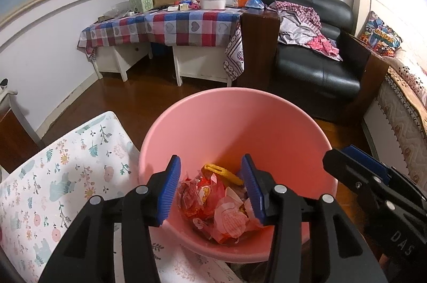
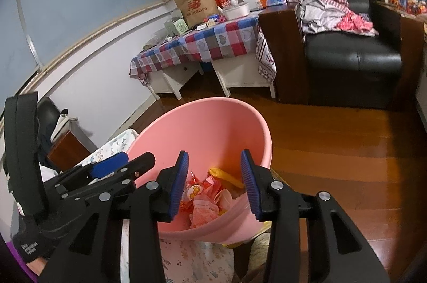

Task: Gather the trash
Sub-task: 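Hold both open grippers over the bucket, then pull them back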

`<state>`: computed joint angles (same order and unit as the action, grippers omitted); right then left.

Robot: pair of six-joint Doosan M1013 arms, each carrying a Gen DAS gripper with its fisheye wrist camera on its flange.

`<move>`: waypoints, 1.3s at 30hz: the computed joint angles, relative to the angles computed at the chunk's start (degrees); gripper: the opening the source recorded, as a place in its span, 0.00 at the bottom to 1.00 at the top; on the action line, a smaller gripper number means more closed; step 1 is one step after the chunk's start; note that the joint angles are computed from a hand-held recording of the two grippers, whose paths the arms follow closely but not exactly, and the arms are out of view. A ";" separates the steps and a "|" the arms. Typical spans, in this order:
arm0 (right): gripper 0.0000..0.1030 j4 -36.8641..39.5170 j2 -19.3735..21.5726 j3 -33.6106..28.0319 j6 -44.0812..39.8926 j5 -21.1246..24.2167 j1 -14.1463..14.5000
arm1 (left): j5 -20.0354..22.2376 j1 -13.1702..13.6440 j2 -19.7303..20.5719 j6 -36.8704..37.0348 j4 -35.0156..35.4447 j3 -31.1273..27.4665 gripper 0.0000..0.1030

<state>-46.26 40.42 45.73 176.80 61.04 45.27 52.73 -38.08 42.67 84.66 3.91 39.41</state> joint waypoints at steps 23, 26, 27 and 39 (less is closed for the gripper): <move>0.40 -3.88 2.33 -5.44 -3.82 5.65 2.28 | -6.36 0.63 -5.33 -1.48 -1.91 6.49 0.54; 0.40 -4.06 2.91 -6.85 -5.21 6.63 2.51 | -7.25 0.79 -6.09 -1.55 -2.27 7.42 0.54; 0.40 -4.20 3.04 -7.16 -5.48 6.77 2.61 | -7.45 0.87 -6.27 -1.52 -2.52 7.64 0.54; 0.40 -4.70 4.96 -11.54 -9.39 8.08 3.64 | -11.31 1.76 -10.03 -2.22 -4.30 12.59 0.54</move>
